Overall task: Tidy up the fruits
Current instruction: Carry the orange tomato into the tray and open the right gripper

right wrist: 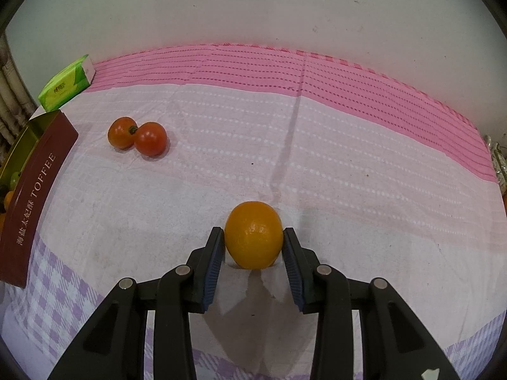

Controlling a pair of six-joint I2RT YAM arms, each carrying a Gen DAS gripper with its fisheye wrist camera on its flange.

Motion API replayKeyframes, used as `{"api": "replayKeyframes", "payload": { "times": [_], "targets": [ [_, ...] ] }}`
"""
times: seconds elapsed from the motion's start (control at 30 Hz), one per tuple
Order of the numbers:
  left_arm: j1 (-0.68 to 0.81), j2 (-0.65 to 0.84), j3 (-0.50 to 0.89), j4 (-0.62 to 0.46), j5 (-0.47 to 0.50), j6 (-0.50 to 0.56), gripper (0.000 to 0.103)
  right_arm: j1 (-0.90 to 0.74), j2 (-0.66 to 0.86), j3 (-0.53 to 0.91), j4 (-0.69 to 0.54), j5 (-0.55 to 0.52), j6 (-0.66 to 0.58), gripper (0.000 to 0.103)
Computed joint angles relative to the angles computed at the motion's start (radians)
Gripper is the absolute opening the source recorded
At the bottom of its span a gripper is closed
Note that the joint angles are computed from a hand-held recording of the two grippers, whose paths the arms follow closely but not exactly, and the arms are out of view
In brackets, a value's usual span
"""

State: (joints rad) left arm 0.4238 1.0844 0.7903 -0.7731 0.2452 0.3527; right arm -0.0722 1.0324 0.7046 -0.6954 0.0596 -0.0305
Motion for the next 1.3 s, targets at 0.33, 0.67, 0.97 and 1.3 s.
{"api": "replayKeyframes", "payload": {
  "times": [0.33,0.67,0.97,1.3],
  "targets": [
    [0.105,-0.075,0.025,-0.070,0.067,0.101,0.078,0.052,-0.050,0.025,-0.057,-0.001,0.075,0.031],
    [0.246,-0.074,0.053,-0.082,0.091,0.130,0.079,0.459,-0.046,0.176,-0.134,0.075,0.275,0.031],
    [0.383,-0.024,0.072,-0.058,0.094,0.122,0.079,0.883,0.301,0.385,-0.014,0.127,0.359,0.031],
    [0.384,-0.018,0.077,-0.068,0.112,0.139,0.079,0.998,0.464,0.411,0.022,0.105,0.382,0.032]
  ]
}}
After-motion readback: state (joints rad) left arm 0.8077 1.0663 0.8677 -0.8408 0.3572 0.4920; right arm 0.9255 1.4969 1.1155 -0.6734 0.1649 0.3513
